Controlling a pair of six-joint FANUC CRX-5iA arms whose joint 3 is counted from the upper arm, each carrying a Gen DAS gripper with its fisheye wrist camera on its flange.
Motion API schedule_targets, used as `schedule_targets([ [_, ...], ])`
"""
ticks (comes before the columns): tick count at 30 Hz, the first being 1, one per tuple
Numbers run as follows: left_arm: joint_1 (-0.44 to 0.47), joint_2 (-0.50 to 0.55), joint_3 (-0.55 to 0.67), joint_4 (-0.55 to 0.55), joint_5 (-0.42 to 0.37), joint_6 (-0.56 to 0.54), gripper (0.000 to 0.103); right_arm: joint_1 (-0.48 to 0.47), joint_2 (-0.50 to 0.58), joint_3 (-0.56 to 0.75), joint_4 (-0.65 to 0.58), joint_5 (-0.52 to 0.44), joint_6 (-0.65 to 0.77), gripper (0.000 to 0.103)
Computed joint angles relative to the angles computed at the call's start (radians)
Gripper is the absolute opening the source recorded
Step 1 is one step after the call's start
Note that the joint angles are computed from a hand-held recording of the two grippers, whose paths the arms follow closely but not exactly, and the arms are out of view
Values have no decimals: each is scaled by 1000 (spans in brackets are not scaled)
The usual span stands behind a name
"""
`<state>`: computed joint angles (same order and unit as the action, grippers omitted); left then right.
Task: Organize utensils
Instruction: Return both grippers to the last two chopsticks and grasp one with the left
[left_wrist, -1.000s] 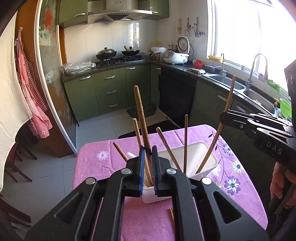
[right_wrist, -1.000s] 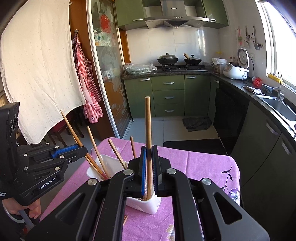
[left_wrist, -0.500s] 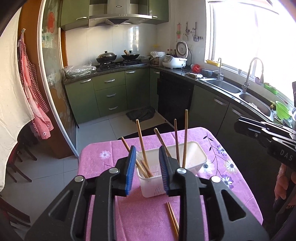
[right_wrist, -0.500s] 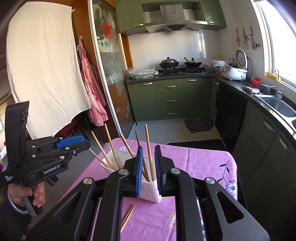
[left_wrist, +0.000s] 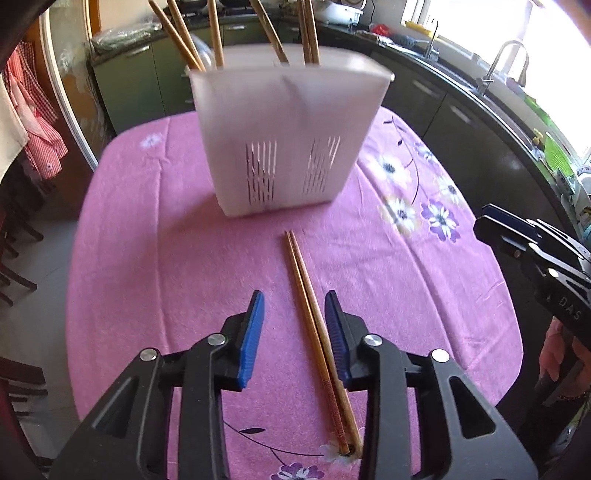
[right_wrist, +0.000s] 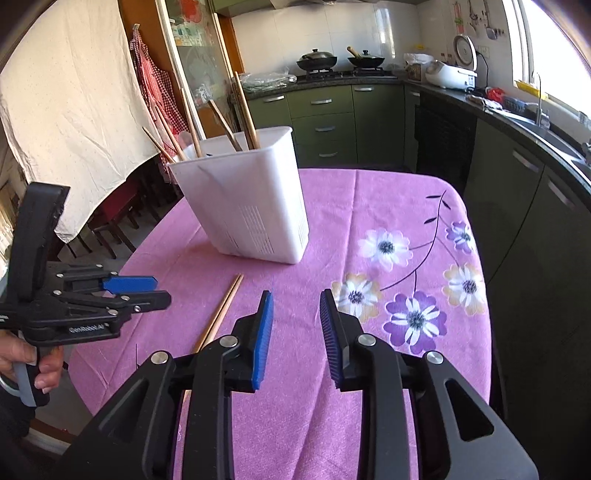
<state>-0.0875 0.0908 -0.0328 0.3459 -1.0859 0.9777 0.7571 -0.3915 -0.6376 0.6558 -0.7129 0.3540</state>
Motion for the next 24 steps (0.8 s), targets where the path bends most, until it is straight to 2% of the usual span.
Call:
schedule_targets([
  [3,-22,40,15,-33,-4,53,20,0,-16,-26,-16,28,-19,27],
  [6,-37,76,41,-53,-20,99,16,-7,-16,-25,-39,35,-8,27],
  [21,-88,144,121,-143,-49,176,16,-55,-30,-29,-149,96,52,28],
  [24,-85,150,135,-160,-62,193,16,-53,-36,-36,-138,93,39,28],
])
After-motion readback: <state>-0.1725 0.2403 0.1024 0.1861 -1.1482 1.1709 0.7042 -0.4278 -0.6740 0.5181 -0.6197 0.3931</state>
